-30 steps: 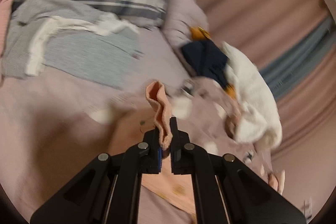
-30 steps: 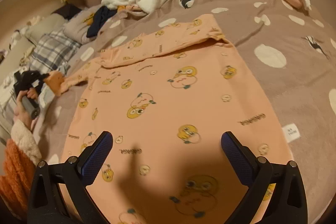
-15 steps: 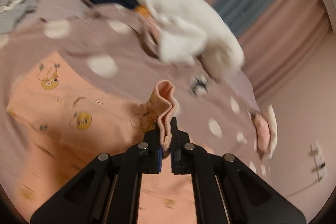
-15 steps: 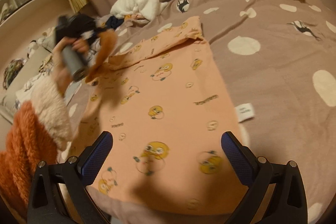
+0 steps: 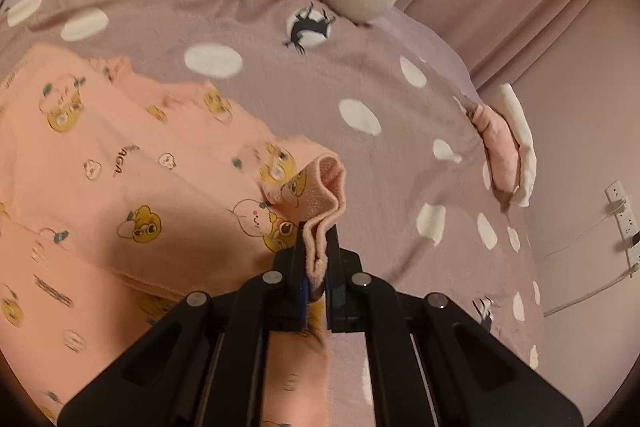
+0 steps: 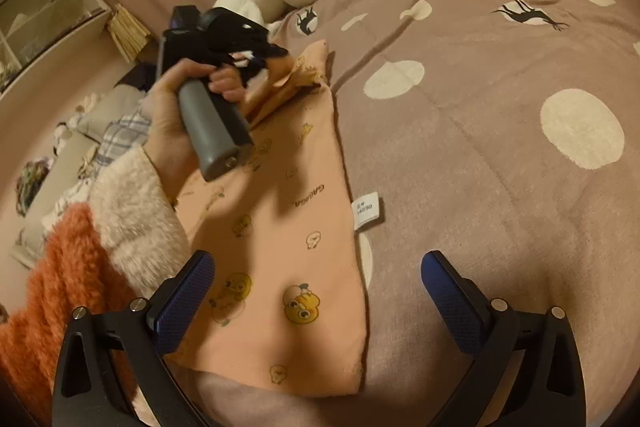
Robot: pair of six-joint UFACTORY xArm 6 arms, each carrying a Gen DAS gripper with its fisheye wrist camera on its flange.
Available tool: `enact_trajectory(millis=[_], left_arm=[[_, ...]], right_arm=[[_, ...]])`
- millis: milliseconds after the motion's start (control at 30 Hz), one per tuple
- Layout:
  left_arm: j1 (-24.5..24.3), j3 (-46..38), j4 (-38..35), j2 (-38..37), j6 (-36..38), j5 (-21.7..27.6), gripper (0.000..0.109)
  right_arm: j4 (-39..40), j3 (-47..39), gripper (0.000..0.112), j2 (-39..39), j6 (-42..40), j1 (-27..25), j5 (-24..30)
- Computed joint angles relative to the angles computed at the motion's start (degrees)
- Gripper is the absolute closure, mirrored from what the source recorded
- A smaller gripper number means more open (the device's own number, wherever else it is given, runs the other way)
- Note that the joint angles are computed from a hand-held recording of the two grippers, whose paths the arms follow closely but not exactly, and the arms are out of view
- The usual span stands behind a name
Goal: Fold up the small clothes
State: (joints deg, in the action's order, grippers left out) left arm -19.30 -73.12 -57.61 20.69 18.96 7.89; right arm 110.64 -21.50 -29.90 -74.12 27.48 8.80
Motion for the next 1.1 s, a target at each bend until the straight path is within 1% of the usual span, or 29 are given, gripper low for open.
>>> enact_trajectory(millis=[33, 100, 200, 233, 267, 367, 467, 500, 533, 567, 633, 667, 733, 800, 833, 867, 900, 933, 967, 1000, 1033, 1100], left_arm=[[-0.46, -0.02, 0.13, 0.13, -0.03, -0.07, 0.104], [-1.28, 0.54, 2.74, 0.08, -1.82, -1.15, 0.104], [-1.65, 0.95, 6.08, 0.36, -4.56, -1.04, 0.104], [-1.60, 0.81, 5.95, 0.51, -4.84, -0.60, 0.104], [-1.51, 0.35, 4.23, 0.77, -3.81, 0.18, 0.104], [-1.35, -0.38, 3.35, 1.07, -4.31, 1.57, 0.103], [-1.99, -0.19, 5.20, 0.57, -4.99, 1.21, 0.100], [-2.32, -0.36, 3.89, 0.36, -3.47, 1.50, 0.098], [-2.65, -0.72, 1.50, 0.13, -1.01, 2.38, 0.091], [-2.87, -1.27, -2.12, 0.00, 2.35, 3.51, 0.088], [-3.05, -2.00, -8.29, -0.48, 7.90, 6.46, 0.079], [-3.21, -2.08, -10.09, -0.68, 9.34, 7.06, 0.075], [-3.45, -1.91, -13.69, -1.24, 11.99, 7.82, 0.058], [-3.09, -1.76, -16.48, -1.95, 14.39, 10.37, 0.052], [-2.84, -1.43, -16.96, -2.61, 14.97, 11.87, 0.050], [-2.79, -1.18, -16.84, -3.16, 15.07, 12.35, 0.049], [-2.89, -0.84, -16.30, -3.74, 14.97, 12.09, 0.044], [-3.12, -0.19, -15.07, -4.60, 14.68, 11.26, 0.037], [-3.43, 0.75, -12.96, -5.68, 13.83, 9.96, 0.033], [-3.58, 1.74, -11.36, -6.71, 13.06, 8.87, 0.026], [-3.60, 3.01, -10.35, -8.10, 12.69, 7.89, 0.023], [-3.01, 5.31, -11.16, -10.95, 14.31, 8.21, 0.021]], right_arm=[[-0.05, 0.23, 0.010, -0.37, -0.16, -0.27, 0.48], [0.58, 0.58, 0.010, -0.84, -0.97, -0.59, 0.95], [0.70, 1.11, 0.010, -1.16, -1.10, -2.12, 3.10], [0.42, 1.02, 0.010, -0.95, -0.93, -2.79, 3.95], [0.65, 1.13, 0.010, -1.11, -1.15, -2.96, 4.27], [0.68, 1.22, 0.010, -1.25, -1.43, -2.33, 3.37], [1.35, 0.79, 0.010, -0.98, -2.11, -1.61, 2.35], [1.24, 0.98, 0.010, -1.02, -2.01, -2.06, 3.10], [1.11, 1.06, 0.010, -1.02, -1.87, -2.45, 3.86], [1.11, 1.13, 0.010, -1.06, -1.88, -2.79, 4.55], [1.37, 1.01, 0.010, -0.96, -2.21, -3.02, 5.06], [1.32, 0.96, 0.010, -0.90, -2.28, -2.93, 4.95], [0.99, 1.02, 0.010, -0.98, -2.44, -2.58, 4.49], [1.14, 0.99, 0.010, -1.03, -2.97, -2.37, 3.96], [1.65, 0.99, 0.010, -1.17, -3.44, -2.27, 3.67], [2.13, 0.98, 0.010, -1.19, -3.86, -2.32, 3.70], [2.42, 1.15, 0.010, -1.41, -4.09, -2.57, 4.07], [2.43, 1.20, 0.010, -1.45, -4.04, -2.78, 4.40], [2.44, 1.21, 0.010, -1.39, -3.97, -2.91, 4.61], [2.38, 1.06, 0.010, -1.14, -3.82, -2.89, 4.54], [2.46, 0.83, 0.010, -0.81, -3.79, -2.71, 4.25], [2.75, 0.34, 0.010, -0.14, -3.95, -2.06, 3.65]])
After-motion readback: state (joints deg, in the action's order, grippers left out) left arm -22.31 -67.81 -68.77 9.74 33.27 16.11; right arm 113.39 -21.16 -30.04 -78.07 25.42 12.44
